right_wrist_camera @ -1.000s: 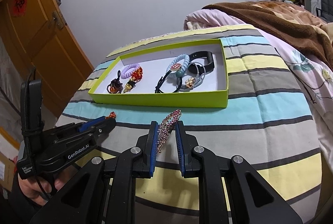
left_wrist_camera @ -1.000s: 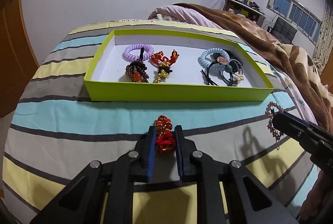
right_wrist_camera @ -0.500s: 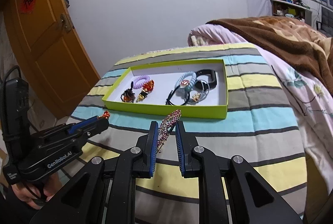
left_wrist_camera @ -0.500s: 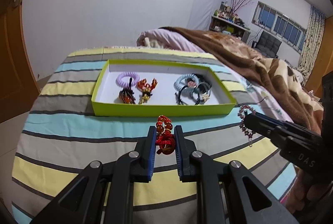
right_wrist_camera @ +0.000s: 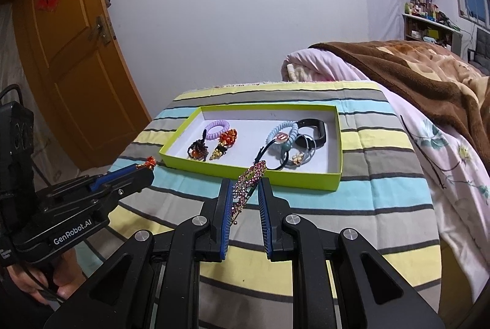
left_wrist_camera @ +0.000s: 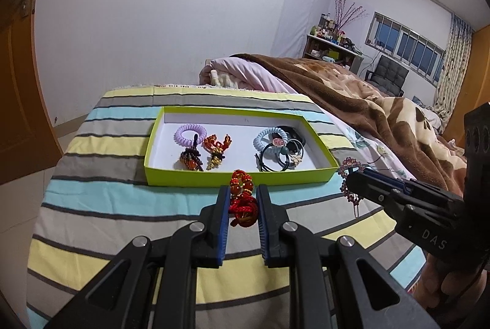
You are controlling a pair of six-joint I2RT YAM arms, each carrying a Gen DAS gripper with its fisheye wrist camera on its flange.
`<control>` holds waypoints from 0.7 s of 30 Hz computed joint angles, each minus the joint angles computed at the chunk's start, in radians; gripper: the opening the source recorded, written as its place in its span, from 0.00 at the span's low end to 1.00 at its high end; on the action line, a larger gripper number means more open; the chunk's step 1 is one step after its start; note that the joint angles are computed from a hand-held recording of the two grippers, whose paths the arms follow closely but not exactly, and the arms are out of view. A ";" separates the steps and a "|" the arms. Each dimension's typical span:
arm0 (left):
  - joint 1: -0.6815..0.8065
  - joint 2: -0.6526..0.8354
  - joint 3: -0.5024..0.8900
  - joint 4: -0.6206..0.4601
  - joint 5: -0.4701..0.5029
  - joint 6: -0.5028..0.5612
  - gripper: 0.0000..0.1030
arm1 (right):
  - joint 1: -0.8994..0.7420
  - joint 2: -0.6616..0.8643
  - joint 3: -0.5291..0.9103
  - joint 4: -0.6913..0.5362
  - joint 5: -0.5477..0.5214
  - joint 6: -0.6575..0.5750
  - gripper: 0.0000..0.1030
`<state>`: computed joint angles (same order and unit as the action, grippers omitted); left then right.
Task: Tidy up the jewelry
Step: 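Carry red bow in left tool and rhinestone clip in right tool into the box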
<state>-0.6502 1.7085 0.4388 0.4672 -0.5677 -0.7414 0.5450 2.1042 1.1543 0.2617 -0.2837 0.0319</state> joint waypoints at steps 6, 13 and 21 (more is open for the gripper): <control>0.073 0.029 0.014 0.054 0.052 0.077 0.17 | 0.000 0.049 0.091 -0.039 0.006 -0.023 0.17; 0.206 0.072 0.048 0.123 0.147 0.191 0.17 | 0.001 0.144 0.267 -0.113 0.002 -0.041 0.17; 0.353 0.178 0.140 0.161 0.243 0.294 0.17 | 0.010 0.316 0.548 -0.237 -0.003 -0.048 0.17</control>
<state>-0.2975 1.8863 0.5784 0.6279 -0.3250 -0.4478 0.5552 2.4206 1.7027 0.0250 -0.2863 -0.0162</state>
